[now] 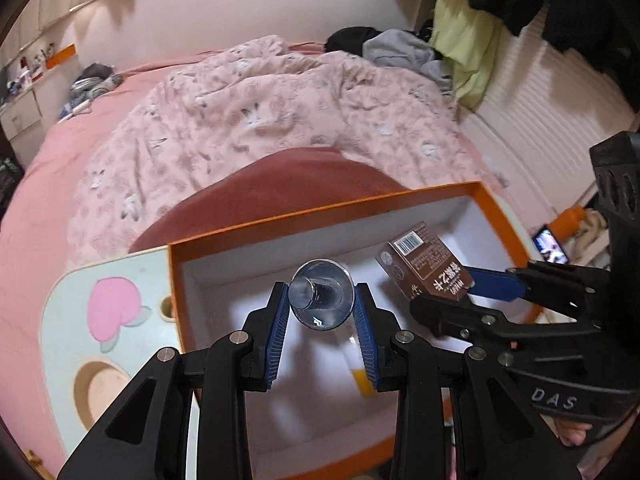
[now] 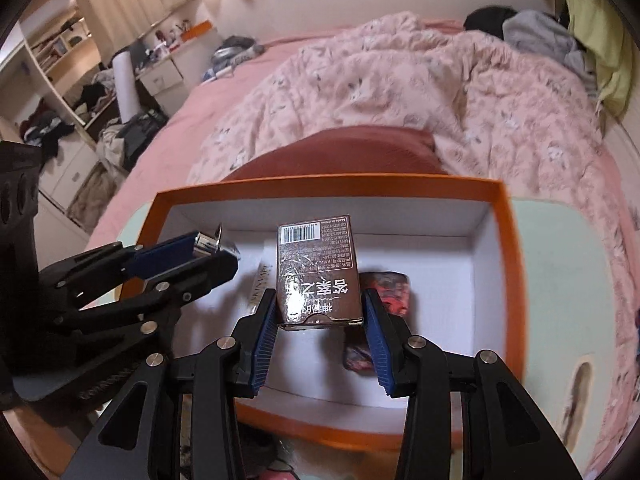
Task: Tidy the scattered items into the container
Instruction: 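Lower the carton into the box with right tool while left tool releases the cup inside, then grasp the red thread spool with right tool while left tool grasps the white figurine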
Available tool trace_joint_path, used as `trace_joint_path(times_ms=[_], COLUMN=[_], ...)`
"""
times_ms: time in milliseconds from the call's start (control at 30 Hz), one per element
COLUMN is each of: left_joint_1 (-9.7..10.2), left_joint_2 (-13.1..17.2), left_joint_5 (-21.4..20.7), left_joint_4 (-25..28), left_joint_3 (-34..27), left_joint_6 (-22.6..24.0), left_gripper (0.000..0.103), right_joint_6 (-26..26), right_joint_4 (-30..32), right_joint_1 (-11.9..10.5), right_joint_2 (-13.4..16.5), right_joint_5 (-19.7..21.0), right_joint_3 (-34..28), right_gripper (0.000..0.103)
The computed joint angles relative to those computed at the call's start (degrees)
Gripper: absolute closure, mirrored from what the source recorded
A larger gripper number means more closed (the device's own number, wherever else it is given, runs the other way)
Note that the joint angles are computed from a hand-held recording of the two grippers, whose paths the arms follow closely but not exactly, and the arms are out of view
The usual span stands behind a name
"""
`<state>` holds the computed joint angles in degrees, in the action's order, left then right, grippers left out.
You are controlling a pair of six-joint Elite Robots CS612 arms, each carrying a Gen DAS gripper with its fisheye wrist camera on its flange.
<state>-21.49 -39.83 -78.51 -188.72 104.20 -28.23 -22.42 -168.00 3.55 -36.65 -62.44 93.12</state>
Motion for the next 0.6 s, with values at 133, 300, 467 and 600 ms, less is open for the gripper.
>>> trace_joint_path(times_ms=[133,300,467,600], left_joint_1=[0.11,0.13,-1.55,-2.89], left_joint_2=[-0.3,-1.3,-3.4,-4.2], left_joint_5=[0.1,-0.6,1.9,3.2], left_joint_4=[1.6,-3.8,-10.5,-13.4], left_joint_3=[-0.3,2.4,8.1,12.8], left_joint_6=[-1.2,-1.9,1.6,2.2], left_gripper=[0.064,0.063,0.060,0.051], right_joint_6=[-0.3,1.7,3.7,-4.6], right_joint_4=[-0.1,-4.4,-15.3,-16.4], right_joint_1=[0.3,-0.7,-2.2,-3.8], right_joint_2=[0.3,-0.6,-2.6,-5.3], right_joint_5=[-0.4,0.6,1.2,4.4], right_joint_3=[-0.5,1.5,6.7,12.1], right_gripper=[0.060,0.058,0.038,0.037])
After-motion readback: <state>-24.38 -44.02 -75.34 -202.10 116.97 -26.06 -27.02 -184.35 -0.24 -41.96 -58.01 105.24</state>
